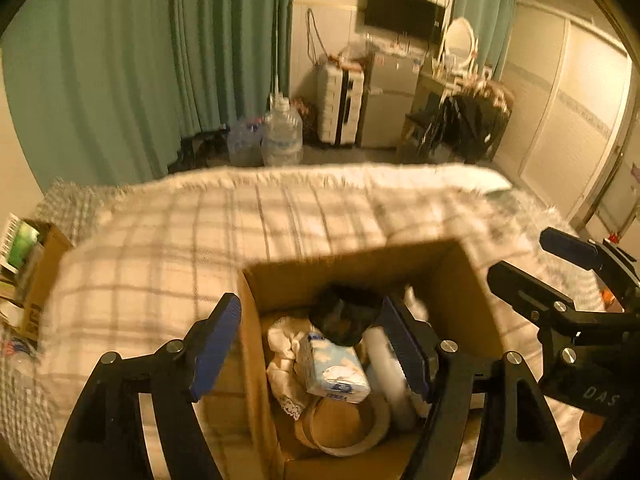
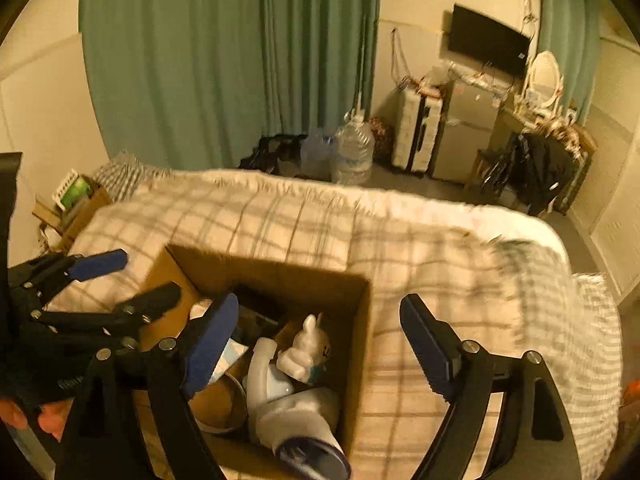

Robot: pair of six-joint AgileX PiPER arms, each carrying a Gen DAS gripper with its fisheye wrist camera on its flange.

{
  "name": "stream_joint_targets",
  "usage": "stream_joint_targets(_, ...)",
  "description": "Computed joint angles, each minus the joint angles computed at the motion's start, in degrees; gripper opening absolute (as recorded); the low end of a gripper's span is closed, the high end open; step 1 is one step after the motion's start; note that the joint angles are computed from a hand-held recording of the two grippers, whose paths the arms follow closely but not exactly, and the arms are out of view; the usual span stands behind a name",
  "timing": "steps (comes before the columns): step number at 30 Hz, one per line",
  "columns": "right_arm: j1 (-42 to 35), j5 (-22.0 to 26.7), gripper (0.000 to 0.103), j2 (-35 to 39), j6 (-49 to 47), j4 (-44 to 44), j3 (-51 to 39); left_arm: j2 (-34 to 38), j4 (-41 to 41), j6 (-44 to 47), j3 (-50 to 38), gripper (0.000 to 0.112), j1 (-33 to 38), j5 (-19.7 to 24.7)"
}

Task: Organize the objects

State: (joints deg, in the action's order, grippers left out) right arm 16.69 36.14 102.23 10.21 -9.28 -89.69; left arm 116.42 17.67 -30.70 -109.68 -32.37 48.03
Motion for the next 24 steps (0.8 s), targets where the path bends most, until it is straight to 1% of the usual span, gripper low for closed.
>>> stream_joint_targets(1,0.4,1.0,0.083,-1.9,1.1,-1.3,0.1,-1.0,0.6,-0.2,-0.5,0.083,-0.3,0.8)
stream_joint_targets(2,0.8,1.8,0.083,-3.9,1.9,-2.3,0.2,-3.1,2.2,-1.2,-0.1,0.090,-1.0,1.4)
stream_joint_targets(3,1.4,2.8,0.084,-6.8,3.0,-3.6,0.5,-5.5,4.1,-2.7,0.9,0.092,-1.9,1.5)
stream_joint_targets(5,2.5,5.1,0.089,-11.1,5.0,-5.9,0.5,-9.3,6.0,-4.1,1.7,0.094,-3.3,2.2)
stream_joint_targets(6,3.3,6.4,0.090,-12.9,6.5,-7.5,0.3,-11.1,6.4,-4.4,1.9,0.095,-4.0,2.8)
stream_joint_targets(8,6.3,10.7,0.091,-17.3,10.8,-12.7,-0.4,-14.9,7.8,-5.6,2.2,0.099,-5.6,4.3)
stream_joint_targets(11,11.2,15.7,0.096,-23.3,15.7,-19.5,-0.5,-20.4,13.1,-8.8,3.1,0.103,-9.5,7.1)
stream_joint_targets(13,14.8,18.8,0.098,-26.3,19.3,-24.4,-0.4,-23.7,16.7,-10.6,4.1,0.103,-12.6,8.3)
stream_joint_targets(15,19.9,20.8,0.101,-30.8,25.4,-31.5,1.8,-27.9,21.3,-13.4,6.8,0.103,-16.7,9.5)
stream_joint_targets(19,26.4,23.4,0.103,-38.0,30.1,-36.7,6.3,-34.0,30.0,-20.9,13.3,0.103,-24.0,11.7)
stream_joint_targets(21,32.5,26.5,0.103,-41.4,35.4,-42.1,10.2,-37.1,35.2,-26.2,18.5,0.103,-27.8,12.5)
stream_joint_targets(24,42.9,32.6,0.103,-46.0,45.3,-51.5,18.0,-40.7,43.0,-35.4,26.5,0.103,-32.7,13.4)
